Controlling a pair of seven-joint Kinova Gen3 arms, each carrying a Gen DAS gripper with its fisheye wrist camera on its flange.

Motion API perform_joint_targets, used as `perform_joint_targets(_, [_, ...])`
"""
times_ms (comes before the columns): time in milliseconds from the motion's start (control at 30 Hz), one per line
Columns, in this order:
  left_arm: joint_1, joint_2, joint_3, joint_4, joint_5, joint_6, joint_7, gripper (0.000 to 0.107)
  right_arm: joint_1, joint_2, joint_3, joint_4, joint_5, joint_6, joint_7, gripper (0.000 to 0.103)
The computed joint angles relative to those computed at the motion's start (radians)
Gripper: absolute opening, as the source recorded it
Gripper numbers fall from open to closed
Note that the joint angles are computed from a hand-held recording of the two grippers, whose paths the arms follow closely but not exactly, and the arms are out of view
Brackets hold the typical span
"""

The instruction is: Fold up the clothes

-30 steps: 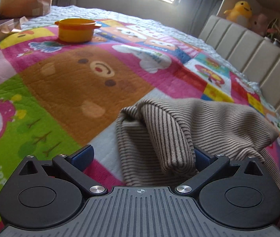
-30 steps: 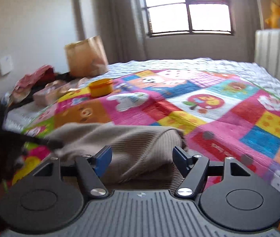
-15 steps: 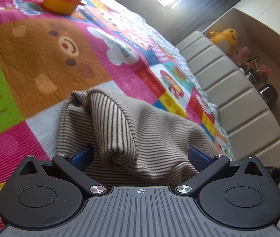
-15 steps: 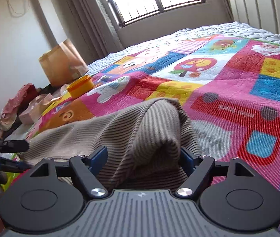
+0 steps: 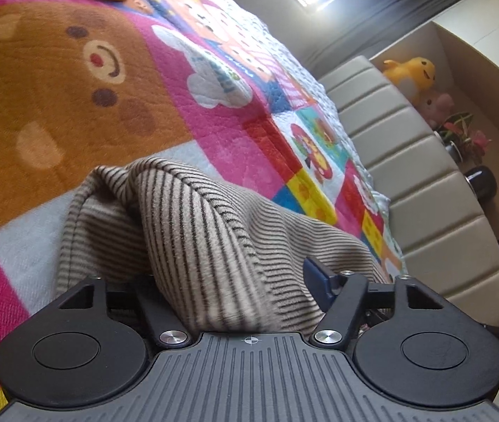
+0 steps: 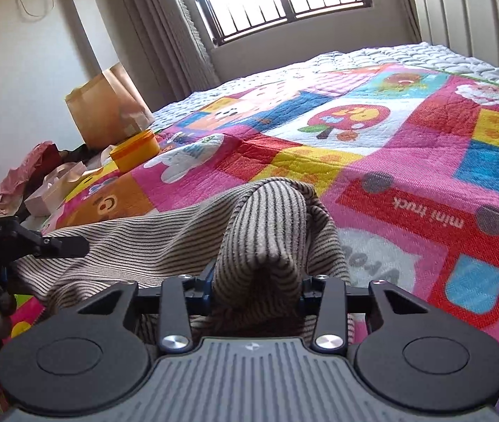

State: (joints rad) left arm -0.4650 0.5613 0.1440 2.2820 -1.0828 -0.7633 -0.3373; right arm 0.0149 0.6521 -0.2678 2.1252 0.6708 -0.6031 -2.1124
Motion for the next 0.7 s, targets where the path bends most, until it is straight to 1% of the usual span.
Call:
perform_joint_targets(33, [0.003, 0.007, -0.002, -0.011, 0.005, -0.005, -0.011, 0.050, 0.002, 0.009, -0.005, -0.014, 0.010, 0.003, -0.006, 0.035])
perform_joint_targets(100, [0.001, 0.020, 0.002, -0.042, -0.006, -0.005, -0.002, 0.048, 0.007, 0.025, -0.017, -0.051, 0.036, 0.014, -0.024, 0.031])
perform_joint_targets(200, [0.014, 0.021, 0.005, -0.112, -0.027, 0.029, 0.036, 0.045, -0.008, 0.041, -0.019, -0.121, 0.053, 0.043, -0.037, 0.027])
perform_joint_targets(267, [0.025, 0.014, 0.004, -0.154, -0.034, 0.048, 0.056, 0.043, -0.013, 0.043, -0.023, -0.166, 0.058, 0.063, -0.049, 0.026])
perform_joint_targets(367, [0.035, 0.000, -0.005, -0.172, -0.026, 0.033, 0.052, 0.042, -0.002, 0.032, -0.031, -0.202, 0.075, 0.069, -0.074, 0.025])
perform_joint_targets(500, [0.042, -0.028, -0.024, -0.130, -0.018, -0.001, 0.019, 0.042, 0.023, -0.007, -0.025, -0.175, 0.116, 0.048, -0.097, 0.025])
perform_joint_targets(567, [0.041, -0.050, -0.032, -0.085, -0.012, -0.020, -0.001, 0.042, 0.034, -0.024, -0.021, -0.146, 0.145, 0.044, -0.116, 0.025])
perform_joint_targets(700, [0.030, -0.095, -0.048, 0.017, 0.000, -0.064, -0.051, 0.042, 0.039, -0.057, 0.003, -0.063, 0.160, -0.001, -0.109, 0.025])
